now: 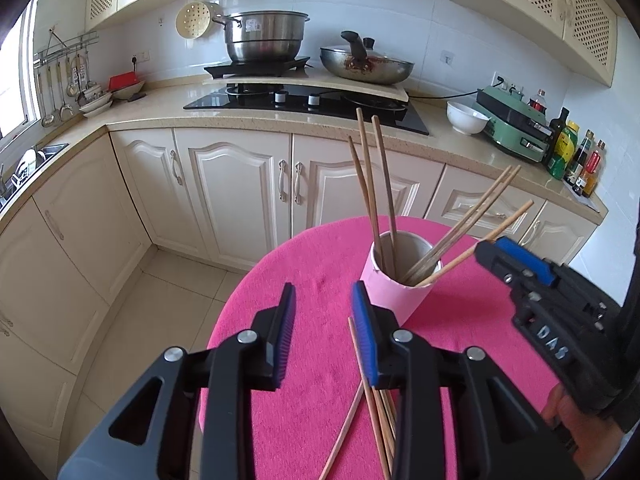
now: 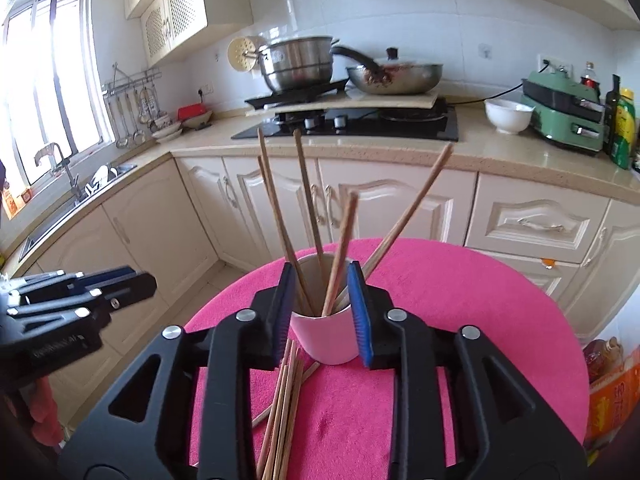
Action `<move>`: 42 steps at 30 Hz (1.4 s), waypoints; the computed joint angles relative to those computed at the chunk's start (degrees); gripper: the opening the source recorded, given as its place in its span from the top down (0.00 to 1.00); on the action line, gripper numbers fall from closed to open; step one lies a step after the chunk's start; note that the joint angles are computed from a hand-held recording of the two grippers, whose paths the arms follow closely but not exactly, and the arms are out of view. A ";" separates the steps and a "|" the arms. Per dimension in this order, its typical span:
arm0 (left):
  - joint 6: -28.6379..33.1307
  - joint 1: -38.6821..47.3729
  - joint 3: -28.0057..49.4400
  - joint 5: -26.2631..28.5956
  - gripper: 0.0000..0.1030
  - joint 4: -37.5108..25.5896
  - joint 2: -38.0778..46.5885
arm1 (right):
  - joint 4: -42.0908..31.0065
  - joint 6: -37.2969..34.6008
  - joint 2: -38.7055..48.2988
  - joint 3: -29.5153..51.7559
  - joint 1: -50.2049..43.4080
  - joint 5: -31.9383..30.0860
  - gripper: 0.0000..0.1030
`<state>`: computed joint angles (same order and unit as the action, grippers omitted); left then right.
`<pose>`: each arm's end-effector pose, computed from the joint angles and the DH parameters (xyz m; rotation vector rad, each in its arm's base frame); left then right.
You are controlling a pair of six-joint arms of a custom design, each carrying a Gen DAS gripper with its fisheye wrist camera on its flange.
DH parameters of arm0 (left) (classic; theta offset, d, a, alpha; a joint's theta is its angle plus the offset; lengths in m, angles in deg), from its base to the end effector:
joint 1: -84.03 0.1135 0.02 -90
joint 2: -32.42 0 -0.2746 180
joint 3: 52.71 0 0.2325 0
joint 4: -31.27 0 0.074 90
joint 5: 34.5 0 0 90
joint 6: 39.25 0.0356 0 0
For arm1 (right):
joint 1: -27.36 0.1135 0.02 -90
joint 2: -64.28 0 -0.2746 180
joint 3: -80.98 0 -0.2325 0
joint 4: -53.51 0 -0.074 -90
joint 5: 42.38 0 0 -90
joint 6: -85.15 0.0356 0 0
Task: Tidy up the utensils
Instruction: 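Open both grippers and move them back toward the chopstick pile, then close the left gripper on a chopstick while the right gripper grasps another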
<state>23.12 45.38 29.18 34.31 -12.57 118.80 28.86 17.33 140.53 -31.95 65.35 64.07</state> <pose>0.2468 -0.1809 0.2893 0.0588 2.3437 -0.1202 0.2222 0.1608 0.2829 -0.1310 2.1455 0.3052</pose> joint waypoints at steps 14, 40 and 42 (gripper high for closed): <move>-3.46 0.74 -4.80 8.56 0.70 -0.99 1.79 | -7.65 6.56 -8.74 -6.11 1.79 2.59 0.72; -1.88 2.34 6.02 18.68 0.70 -2.10 28.56 | -2.85 8.11 0.17 -14.25 -4.60 -10.62 0.72; -1.69 2.60 7.49 18.90 0.70 -2.35 29.76 | -2.77 7.84 1.22 -13.75 -4.74 -11.40 0.72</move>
